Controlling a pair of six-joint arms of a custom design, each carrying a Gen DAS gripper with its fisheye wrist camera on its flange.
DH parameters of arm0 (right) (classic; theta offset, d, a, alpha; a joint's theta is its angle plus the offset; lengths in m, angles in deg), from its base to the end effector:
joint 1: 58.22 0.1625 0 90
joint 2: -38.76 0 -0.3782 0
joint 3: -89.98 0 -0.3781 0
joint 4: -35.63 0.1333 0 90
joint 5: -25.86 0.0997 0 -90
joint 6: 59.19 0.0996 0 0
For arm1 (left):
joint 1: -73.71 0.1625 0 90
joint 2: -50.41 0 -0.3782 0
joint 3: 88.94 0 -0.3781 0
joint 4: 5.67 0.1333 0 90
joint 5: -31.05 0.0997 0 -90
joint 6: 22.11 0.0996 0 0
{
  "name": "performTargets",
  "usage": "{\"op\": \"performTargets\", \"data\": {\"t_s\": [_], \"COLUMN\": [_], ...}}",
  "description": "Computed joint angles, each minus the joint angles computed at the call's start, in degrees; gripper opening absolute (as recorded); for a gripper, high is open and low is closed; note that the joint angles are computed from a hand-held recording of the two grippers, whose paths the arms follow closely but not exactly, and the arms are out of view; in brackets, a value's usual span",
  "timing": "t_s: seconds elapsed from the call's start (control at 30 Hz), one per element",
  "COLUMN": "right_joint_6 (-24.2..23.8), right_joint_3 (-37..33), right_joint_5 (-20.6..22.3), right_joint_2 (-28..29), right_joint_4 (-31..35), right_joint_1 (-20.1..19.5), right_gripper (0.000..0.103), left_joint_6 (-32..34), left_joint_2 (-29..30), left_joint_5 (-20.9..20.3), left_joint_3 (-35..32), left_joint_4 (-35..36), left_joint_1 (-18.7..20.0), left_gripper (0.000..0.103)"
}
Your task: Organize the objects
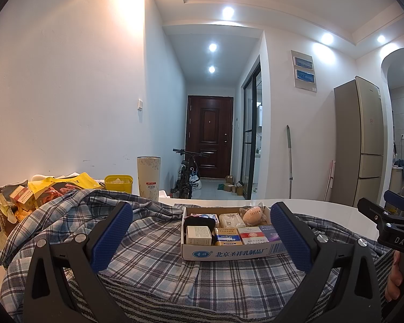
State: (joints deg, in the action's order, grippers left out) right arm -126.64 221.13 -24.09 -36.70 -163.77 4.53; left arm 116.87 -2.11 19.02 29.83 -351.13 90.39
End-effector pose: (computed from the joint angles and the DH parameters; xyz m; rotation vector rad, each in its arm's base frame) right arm -0.0207 -0.4714 0.2515 1.2771 -2.1632 1.5097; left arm -0.2026 -0.3016 0.1211 0.2927 1.5842 -1.7344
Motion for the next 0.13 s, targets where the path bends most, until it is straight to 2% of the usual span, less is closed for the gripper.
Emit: {"op": "performTargets", "data": {"t_s": [0.13], "right_joint_6": [-0.1], "right_joint_3": [0.1], "right_joint_5": [0.2], "right_joint_2": [-0.1], "right_joint_4": [0.1], "right_joint_1": [-0.2], "right_gripper": [0.103], "left_joint_6": [-0.1], "left_joint_2": [-0.1], "left_joint_5": [0.0], "left_joint_3": [0.0], "left_joint_4": [0.2], "left_joint_1": [0.0], "left_gripper": [0.103]}}
